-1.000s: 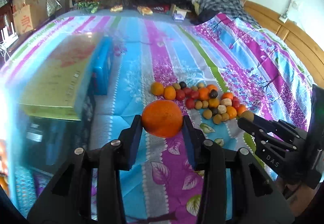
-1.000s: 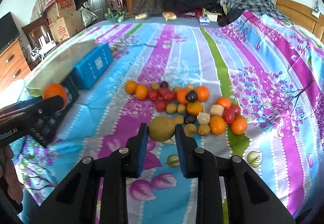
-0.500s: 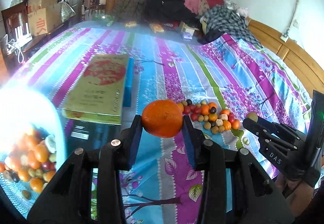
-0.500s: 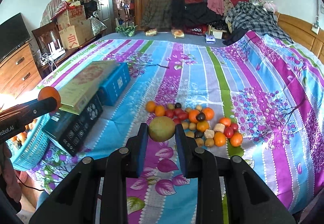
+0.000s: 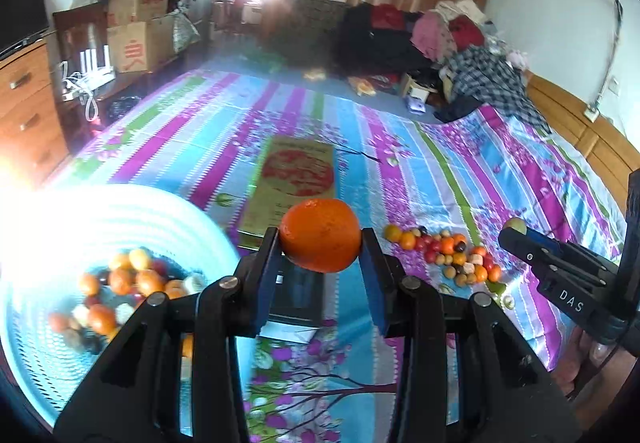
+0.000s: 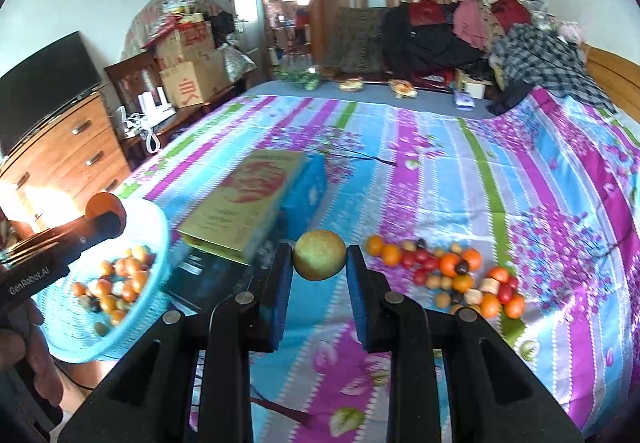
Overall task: Organize fruits
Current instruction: 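Carry the orange and kiwi over the blue basket with both tools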
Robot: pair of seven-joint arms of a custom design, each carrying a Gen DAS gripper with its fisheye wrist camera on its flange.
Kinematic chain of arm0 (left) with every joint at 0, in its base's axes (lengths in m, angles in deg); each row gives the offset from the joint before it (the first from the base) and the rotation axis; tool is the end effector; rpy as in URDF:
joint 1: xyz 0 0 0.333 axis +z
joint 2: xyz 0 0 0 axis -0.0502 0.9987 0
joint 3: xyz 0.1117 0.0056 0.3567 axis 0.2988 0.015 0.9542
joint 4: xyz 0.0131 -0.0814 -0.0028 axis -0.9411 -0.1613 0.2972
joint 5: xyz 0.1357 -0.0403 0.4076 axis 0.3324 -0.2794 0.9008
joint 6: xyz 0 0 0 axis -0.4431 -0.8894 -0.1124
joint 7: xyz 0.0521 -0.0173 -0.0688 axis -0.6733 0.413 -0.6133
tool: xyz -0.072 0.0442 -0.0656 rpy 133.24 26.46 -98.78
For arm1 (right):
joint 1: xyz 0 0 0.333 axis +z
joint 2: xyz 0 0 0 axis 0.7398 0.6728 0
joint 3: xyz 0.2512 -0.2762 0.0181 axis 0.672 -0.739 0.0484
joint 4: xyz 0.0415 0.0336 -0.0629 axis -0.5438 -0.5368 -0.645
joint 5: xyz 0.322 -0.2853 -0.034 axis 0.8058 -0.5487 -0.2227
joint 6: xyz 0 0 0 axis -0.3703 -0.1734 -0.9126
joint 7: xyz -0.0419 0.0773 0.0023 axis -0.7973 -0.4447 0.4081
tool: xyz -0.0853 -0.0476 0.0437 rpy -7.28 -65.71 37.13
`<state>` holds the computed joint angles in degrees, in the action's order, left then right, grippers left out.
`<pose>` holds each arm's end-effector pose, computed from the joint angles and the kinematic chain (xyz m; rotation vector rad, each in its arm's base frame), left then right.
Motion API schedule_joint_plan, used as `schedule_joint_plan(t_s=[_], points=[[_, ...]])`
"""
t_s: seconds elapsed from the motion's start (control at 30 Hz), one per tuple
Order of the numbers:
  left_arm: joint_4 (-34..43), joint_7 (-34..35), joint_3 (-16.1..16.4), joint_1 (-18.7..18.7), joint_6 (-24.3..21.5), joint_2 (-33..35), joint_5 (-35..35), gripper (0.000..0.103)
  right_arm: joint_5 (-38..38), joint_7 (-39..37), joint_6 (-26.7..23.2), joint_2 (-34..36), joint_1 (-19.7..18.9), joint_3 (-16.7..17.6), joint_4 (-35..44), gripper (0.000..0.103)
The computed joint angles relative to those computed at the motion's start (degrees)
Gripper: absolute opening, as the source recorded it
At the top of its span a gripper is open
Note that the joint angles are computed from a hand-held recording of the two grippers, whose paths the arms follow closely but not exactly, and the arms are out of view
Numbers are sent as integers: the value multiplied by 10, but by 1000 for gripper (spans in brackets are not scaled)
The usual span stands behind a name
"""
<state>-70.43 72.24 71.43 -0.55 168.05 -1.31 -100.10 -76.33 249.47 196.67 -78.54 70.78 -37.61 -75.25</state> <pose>0.7401 -0.1026 0.6198 -1.3211 2.2696 -1.2442 0.6359 0.2940 0.6221 -1.3474 2.0149 -0.8795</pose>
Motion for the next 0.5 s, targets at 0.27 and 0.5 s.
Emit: schedule_joint_plan(t_s=[0.27,0.5], points=[[18,-34,16,16,22,11,16,40,52,-86,20,80,20,-1,122,30],[37,-81,26,31,33,25,53,40,138,-200,13,179,43,-7,265,30]])
